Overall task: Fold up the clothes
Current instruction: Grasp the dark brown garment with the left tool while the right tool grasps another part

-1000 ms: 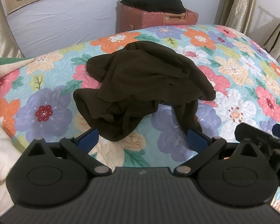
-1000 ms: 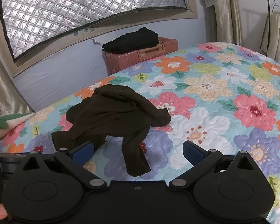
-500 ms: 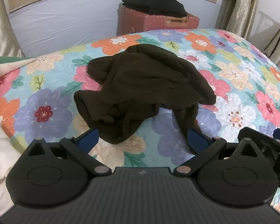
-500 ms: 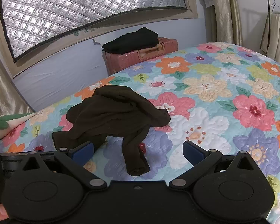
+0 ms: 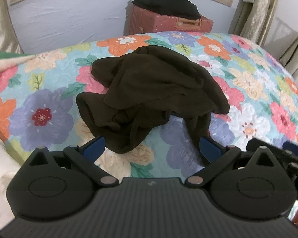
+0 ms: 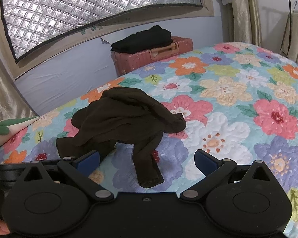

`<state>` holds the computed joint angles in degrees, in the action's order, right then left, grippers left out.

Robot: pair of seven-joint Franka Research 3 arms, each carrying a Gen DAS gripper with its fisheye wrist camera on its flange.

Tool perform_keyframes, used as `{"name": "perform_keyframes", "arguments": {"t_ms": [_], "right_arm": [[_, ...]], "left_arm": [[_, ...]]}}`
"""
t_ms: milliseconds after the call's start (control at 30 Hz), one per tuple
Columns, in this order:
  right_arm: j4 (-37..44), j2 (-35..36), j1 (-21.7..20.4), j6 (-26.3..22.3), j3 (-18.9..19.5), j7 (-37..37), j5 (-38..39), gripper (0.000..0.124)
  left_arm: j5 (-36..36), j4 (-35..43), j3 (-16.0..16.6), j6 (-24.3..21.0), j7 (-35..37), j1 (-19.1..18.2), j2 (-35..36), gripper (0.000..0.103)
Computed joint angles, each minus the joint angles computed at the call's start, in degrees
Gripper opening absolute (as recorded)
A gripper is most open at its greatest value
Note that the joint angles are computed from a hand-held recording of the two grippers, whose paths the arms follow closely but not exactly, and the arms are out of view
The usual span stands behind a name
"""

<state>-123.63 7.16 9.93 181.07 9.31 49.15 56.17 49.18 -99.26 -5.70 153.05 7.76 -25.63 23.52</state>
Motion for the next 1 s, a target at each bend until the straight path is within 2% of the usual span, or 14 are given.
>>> {"name": "perform_keyframes", "arguments": {"t_ms": [133, 200, 300, 333, 433, 500, 600, 700, 767, 833, 867, 900, 933, 1000], "right_arm": [[4.79, 3.42, -3.0, -4.91, 1.69, -5.18, 8.97, 0.103], [7.64, 5.46, -3.68, -8.8, 1.16, -5.8, 12.26, 0.103], [11.77, 8.6, -4.02, -13.25, 0.25, -5.09, 14.21, 0.103], [13.6, 10.03, -3.9, -14.95, -0.14, -3.52, 13.66, 0.103], [19.13, 14.25, -4.18, -19.47, -0.88, 1.69, 11.43, 0.103], [22.65, 17.07, -4.19, -21.08, -1.15, 5.47, 8.68, 0.103], [26.99, 21.18, -1.92, -19.68, -3.46, 13.76, -1.07, 0.103], [30.85, 24.76, -3.49, -19.7, -2.69, 17.65, -3.54, 0.103], [34.02, 27.67, -4.43, -19.45, -2.05, 20.05, -5.14, 0.103], [37.83, 30.93, -4.71, -19.47, -1.96, 23.05, -7.73, 0.103], [40.05, 32.74, -4.56, -19.64, -2.18, 24.78, -9.45, 0.103], [42.03, 34.33, -5.02, -20.0, -1.72, 25.34, -10.6, 0.103], [44.49, 36.3, -5.25, -20.63, -1.15, 25.95, -11.86, 0.103], [47.97, 39.19, -5.84, -20.97, 0.67, 25.37, -13.81, 0.102]], "left_arm": [[2.8, -0.13, 3.35, 7.19, -11.0, 0.2, 2.55, 0.103], [-2.75, 1.55, 1.86, 6.1, -9.28, 2.31, 4.91, 0.103], [-4.01, 6.12, 4.62, 2.2, -12.89, 0.69, 8.27, 0.103], [-3.8, 7.54, 5.58, 1.59, -14.57, 0.21, 9.3, 0.102], [-4.45, 8.12, 6.95, 10.3, -20.47, 1.84, 11.87, 0.1], [-6.38, 8.67, 6.93, 13.75, -19.78, 3.06, 13.48, 0.096], [-7.4, 9.79, 8.29, 15.38, -17.18, 2.59, 14.98, 0.087], [-10.02, 10.4, 9.37, 18.03, -17.09, 2.19, 16.29, 0.073], [-12.26, 11.64, 9.67, 17.93, -16.57, 1.86, 17.34, 0.073], [-13.77, 12.96, 10.28, 17.42, -16.19, 1.31, 18.27, 0.083], [-14.55, 13.36, 10.77, 18.44, -16.83, 1.19, 18.87, 0.088], [-15.2, 13.07, 11.87, 20.91, -18.4, 0.76, 19.3, 0.101], [-16.16, 12.72, 13.42, 24.27, -20.48, 0.13, 19.98, 0.103], [-18.84, 12.45, 14.76, 26.13, -22.03, -0.48, 20.69, 0.103]]}}
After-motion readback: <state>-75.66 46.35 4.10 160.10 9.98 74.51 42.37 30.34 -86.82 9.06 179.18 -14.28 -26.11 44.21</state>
